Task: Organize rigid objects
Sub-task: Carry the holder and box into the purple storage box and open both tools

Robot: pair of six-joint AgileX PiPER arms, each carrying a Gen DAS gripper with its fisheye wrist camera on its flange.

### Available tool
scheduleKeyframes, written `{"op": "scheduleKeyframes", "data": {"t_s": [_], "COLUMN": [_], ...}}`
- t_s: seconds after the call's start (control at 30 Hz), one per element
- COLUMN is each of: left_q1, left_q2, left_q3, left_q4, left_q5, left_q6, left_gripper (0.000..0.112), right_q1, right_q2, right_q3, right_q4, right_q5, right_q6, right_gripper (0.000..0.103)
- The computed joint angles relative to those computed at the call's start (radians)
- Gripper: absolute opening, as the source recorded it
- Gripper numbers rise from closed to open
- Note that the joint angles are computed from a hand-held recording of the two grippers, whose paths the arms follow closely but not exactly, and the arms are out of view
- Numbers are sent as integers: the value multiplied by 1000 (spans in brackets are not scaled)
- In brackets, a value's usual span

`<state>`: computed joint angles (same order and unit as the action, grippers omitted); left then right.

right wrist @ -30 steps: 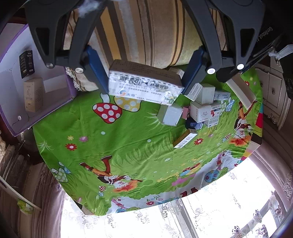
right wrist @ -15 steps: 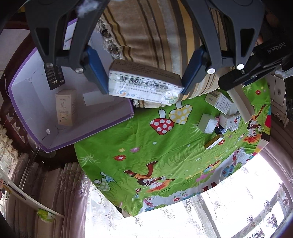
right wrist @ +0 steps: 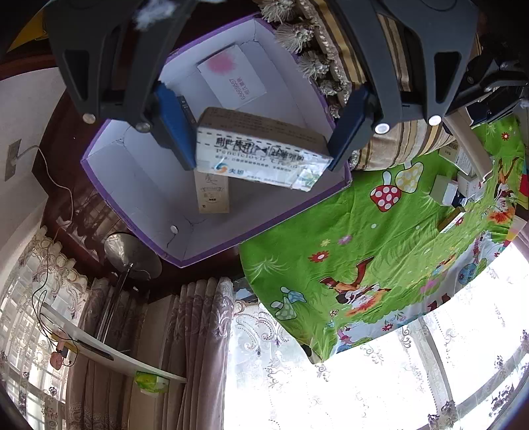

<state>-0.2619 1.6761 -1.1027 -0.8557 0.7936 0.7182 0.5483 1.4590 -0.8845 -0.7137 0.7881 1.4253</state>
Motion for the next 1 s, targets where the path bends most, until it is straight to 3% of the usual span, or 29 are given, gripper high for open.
{"op": "scheduleKeyframes", "data": {"t_s": [0.1, 0.27, 1.0], "left_q1": [-22, -40, 34], "left_q2": [9, 1, -9], "left_q3": [-8, -2, 8], "left_q4": [-30, -42, -69], "left_q5": [25, 31, 44], "left_q6": [53, 95, 94], "left_gripper": [68, 83, 83], "right_q1": [-26, -39, 6], "right_q2": [-18, -26, 9], "right_q3": [16, 25, -37], "right_q4": [15, 18, 42], "right_q5": [-8, 12, 19], "right_q6": [-6, 24, -38], "right_gripper": [82, 85, 89]}}
